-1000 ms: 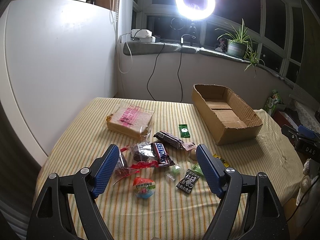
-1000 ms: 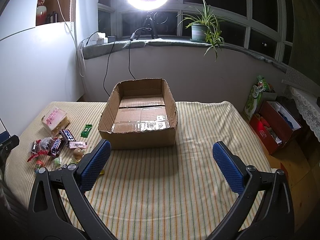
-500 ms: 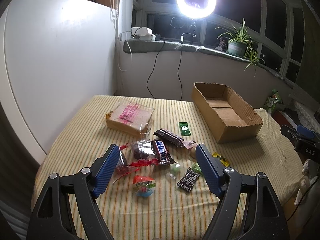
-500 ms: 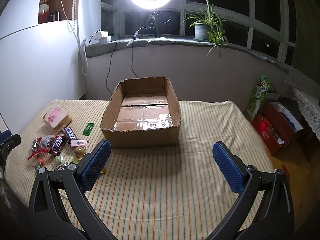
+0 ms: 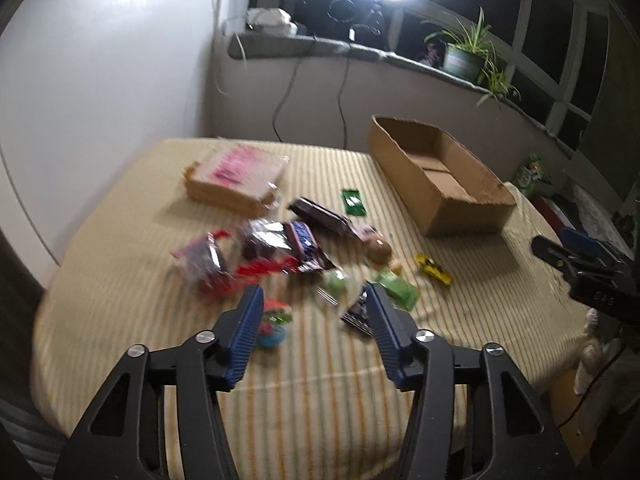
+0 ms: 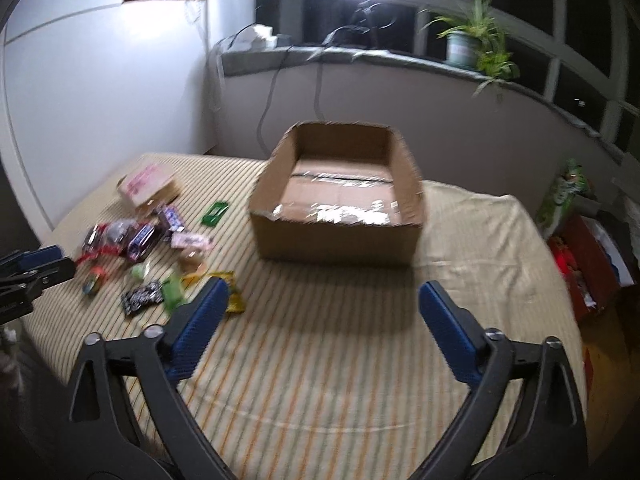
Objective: Organize snacks
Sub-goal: 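Grasp the black printed packet with the left gripper while the right gripper grasps the yellow candy packet, then carry the black packet in the left gripper while the right gripper carries the yellow packet over the box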
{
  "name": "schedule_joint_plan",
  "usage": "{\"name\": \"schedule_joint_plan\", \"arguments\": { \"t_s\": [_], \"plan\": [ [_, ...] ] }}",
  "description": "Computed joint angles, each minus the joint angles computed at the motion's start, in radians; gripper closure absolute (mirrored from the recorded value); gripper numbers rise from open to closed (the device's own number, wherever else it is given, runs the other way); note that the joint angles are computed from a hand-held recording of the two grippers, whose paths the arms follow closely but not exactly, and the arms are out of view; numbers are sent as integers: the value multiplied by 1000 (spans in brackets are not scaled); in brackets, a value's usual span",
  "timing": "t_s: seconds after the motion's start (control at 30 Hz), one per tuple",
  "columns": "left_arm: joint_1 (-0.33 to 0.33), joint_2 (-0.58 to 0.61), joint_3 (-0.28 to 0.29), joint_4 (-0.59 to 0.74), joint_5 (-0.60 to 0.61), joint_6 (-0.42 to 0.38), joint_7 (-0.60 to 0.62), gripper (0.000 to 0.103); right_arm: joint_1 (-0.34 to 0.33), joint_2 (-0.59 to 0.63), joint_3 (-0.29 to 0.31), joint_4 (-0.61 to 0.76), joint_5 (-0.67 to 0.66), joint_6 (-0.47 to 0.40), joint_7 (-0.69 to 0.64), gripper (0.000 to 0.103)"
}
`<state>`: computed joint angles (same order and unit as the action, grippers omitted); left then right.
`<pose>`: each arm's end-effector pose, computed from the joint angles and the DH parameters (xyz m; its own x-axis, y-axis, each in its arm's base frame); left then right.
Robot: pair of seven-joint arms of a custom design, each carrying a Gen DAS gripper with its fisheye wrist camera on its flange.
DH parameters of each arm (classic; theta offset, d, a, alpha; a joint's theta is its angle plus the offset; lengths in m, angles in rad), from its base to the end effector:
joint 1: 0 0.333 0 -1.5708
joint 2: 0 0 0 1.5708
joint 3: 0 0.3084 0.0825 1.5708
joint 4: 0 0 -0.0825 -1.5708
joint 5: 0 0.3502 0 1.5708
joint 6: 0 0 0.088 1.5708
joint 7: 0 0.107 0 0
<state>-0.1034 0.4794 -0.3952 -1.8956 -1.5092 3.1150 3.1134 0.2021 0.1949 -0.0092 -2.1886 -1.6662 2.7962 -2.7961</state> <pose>0.5723 -0.1919 0.3028 -0.4730 -0.8641 0.1721 -0.6676 0.2240 -0.7101 0.5091 0.1468 0.3241 -0.2198 -0.9737 0.0591 -0.6552 0.1024 -0.7485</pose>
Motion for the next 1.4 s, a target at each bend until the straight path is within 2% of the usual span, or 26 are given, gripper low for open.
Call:
{"name": "schedule_joint_plan", "arguments": {
  "t_s": [0.13,0.3,0.4,0.47,0.57,0.7,0.83,0.9,1.07,1.2,1.37,1.4],
  "plan": [
    [3,14,2,-13,133,-56,-116,61,-21,70,-5,57,2,110,-33,19],
    [-3,52,5,-2,317,-105,-255,72,-37,162,-30,116,119,250,-156,36],
    [-10,76,13,16,419,-125,-336,75,-50,216,-36,140,250,329,-292,41],
    [-21,92,26,29,491,-135,-395,76,-81,245,-4,145,371,356,-422,44],
    [-19,105,20,32,567,-126,-438,76,-138,273,62,147,523,355,-590,45],
    [-22,122,15,32,653,-93,-484,76,-194,300,131,155,654,351,-745,45],
    [-39,140,35,40,741,-81,-552,76,-224,323,181,172,746,326,-868,46],
    [-44,147,44,45,781,-81,-585,76,-230,336,197,182,787,310,-918,50],
    [-22,159,22,44,852,-74,-631,76,-229,354,205,200,873,297,-1005,52],
    [7,169,-8,44,897,-68,-664,76,-200,357,185,208,918,278,-1059,56],
    [34,177,-39,36,954,-50,-708,78,-146,347,132,199,962,282,-1099,75],
    [38,178,-42,34,966,-46,-719,78,-141,345,128,197,975,283,-1110,76]
  ]
}}
